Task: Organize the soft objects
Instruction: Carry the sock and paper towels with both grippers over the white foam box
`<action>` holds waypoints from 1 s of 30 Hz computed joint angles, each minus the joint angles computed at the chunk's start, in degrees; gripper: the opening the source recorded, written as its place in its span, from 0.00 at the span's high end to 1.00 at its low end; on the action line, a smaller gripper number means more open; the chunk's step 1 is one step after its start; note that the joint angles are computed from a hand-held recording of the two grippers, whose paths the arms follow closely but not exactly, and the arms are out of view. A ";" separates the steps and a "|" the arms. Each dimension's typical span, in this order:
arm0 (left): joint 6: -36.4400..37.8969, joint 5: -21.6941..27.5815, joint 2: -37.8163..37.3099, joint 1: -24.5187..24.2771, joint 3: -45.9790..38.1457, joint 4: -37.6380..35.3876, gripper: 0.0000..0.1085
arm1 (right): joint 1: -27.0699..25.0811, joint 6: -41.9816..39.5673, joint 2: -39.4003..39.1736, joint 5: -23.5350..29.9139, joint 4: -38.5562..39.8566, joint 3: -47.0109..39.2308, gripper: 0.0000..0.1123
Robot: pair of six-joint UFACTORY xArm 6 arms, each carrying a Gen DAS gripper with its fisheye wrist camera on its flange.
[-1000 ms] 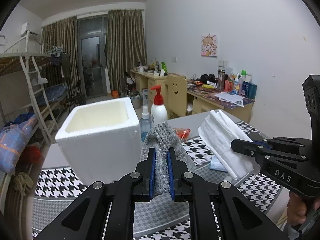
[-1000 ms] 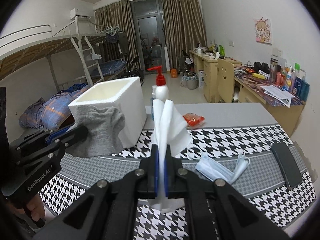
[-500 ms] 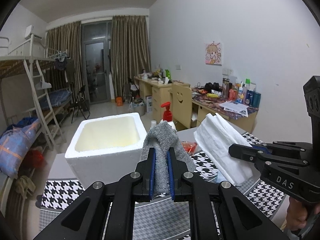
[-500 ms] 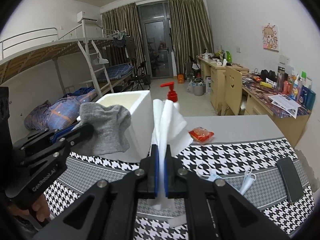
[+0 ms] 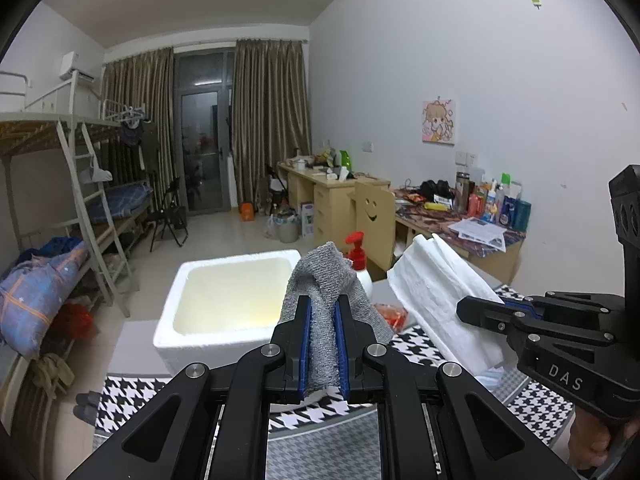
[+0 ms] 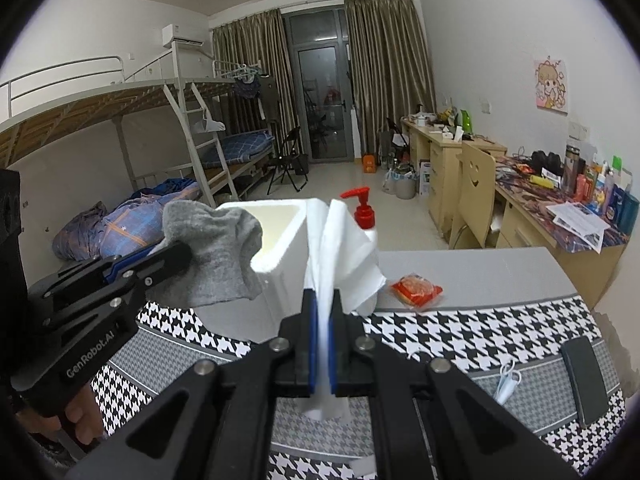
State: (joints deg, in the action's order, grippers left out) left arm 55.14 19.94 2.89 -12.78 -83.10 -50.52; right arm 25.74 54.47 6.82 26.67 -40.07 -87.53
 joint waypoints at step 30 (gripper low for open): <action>-16.52 0.11 11.43 2.57 -14.94 15.75 0.89 | 0.93 -12.52 13.60 5.86 8.85 -21.84 0.94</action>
State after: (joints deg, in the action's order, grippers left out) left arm 38.62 20.05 14.32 -10.20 -98.04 -34.77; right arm 26.68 41.95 20.42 32.53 -31.22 -109.37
